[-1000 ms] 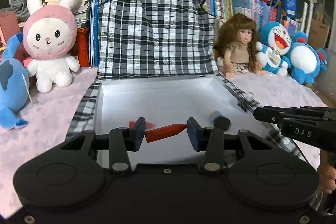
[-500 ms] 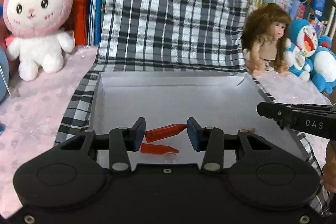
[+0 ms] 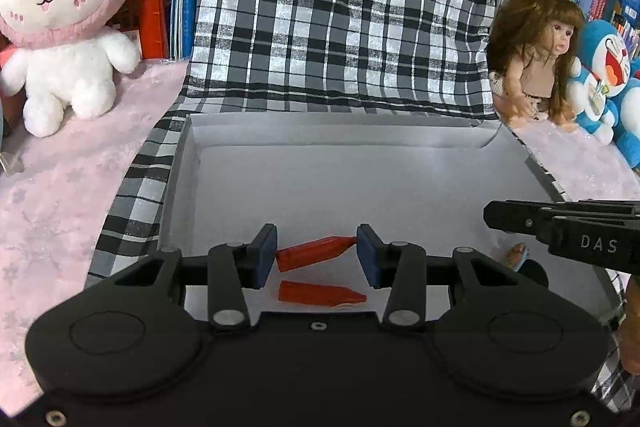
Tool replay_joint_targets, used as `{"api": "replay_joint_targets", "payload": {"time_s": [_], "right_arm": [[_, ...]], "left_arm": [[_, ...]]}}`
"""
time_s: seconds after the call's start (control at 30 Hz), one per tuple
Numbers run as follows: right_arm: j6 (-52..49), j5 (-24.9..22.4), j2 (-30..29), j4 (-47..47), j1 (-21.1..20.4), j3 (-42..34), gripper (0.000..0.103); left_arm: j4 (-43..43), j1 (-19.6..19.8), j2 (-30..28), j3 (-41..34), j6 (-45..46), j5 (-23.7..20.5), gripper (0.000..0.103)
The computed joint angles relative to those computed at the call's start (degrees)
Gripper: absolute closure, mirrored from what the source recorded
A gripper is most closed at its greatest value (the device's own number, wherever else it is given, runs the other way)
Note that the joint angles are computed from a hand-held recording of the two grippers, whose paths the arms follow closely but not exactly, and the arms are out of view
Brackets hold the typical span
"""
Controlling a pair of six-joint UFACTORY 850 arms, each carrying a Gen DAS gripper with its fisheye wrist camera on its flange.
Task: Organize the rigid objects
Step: 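Carry the red crayon with the left gripper into the tray while the right carries the peg, then open the left gripper to drop the crayon while the right gripper releases the peg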
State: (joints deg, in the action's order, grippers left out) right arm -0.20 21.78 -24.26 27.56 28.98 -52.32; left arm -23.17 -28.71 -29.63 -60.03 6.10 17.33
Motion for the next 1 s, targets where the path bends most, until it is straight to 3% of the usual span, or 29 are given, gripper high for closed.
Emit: {"api": "replay_joint_targets", "payload": {"time_s": [0.7,0.83,0.9,1.0], "right_arm": [[-9.09,0.15,-1.27,7.38,0.98,-1.01,0.081],[-6.80,0.76,-0.83,5.43,0.95,-0.42,0.074],[-6.86,1.46,-0.39,5.41,1.12,0.02,0.073],[-6.09,2.75,0.69,4.48,1.39,1.15,0.058]], "left_arm": [[-7.35,-1.10,-0.62,-0.42,9.60,1.39,0.061],[-4.45,-0.83,-0.01,0.05,5.90,0.91,0.060],[-2.97,-0.76,0.58,0.68,4.03,1.26,0.054],[-4.33,-1.24,1.89,2.08,4.94,2.67,0.048]]}}
